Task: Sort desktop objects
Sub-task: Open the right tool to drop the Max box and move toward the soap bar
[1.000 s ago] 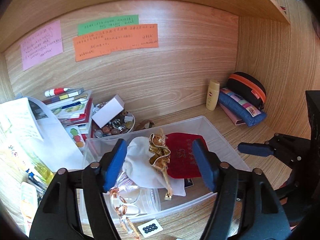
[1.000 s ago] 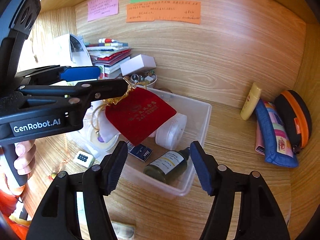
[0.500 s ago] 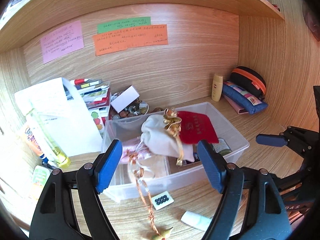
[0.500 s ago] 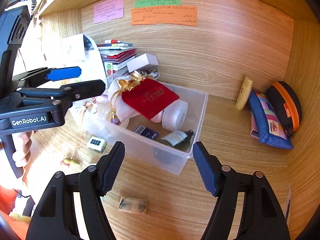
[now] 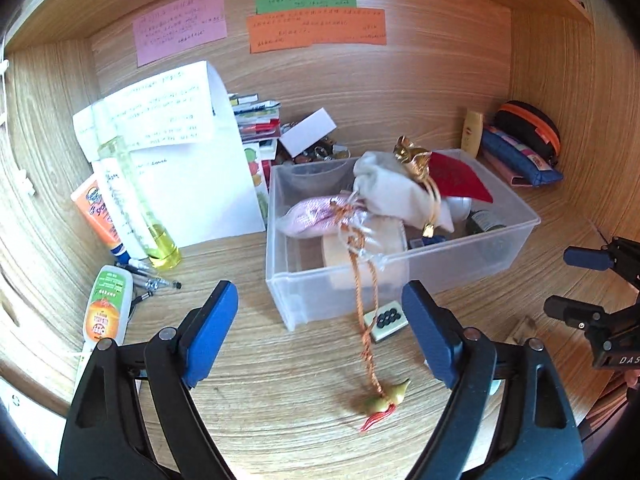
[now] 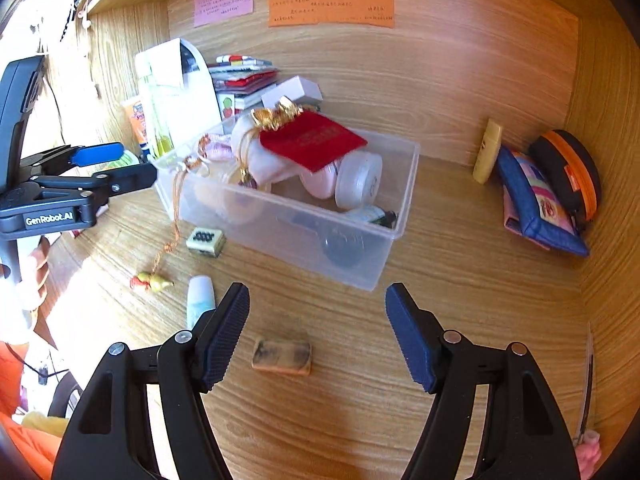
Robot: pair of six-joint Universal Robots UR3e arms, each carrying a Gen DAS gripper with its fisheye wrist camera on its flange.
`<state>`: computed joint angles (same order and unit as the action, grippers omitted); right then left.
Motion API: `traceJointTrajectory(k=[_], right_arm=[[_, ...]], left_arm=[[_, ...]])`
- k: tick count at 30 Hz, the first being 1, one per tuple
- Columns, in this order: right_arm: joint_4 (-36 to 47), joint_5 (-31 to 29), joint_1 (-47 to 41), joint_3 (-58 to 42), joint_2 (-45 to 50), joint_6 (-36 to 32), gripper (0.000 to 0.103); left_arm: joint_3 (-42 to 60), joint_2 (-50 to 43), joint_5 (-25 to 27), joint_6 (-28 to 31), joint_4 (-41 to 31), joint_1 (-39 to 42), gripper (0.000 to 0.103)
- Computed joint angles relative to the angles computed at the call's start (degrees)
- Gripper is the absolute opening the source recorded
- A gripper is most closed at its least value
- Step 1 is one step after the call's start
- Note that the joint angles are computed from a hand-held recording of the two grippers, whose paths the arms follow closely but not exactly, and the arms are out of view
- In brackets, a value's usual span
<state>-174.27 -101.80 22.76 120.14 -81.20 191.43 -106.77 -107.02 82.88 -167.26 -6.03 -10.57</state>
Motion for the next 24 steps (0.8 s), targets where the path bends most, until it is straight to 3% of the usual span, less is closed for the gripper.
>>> traceJointTrajectory(k=[13,24], right_arm=[[-1.3,3.2,-0.9,6.8,1.3,2.9,0.067],[-0.7,2.9,0.7,2.6,5.0,1.3,0.068]], left_arm=[[-6.8,1.9,-3.7,2.0,-9.0,5.2,0.085],[-8.5,1.1,-4.6,4.4,-6.8,1.6,0.084]])
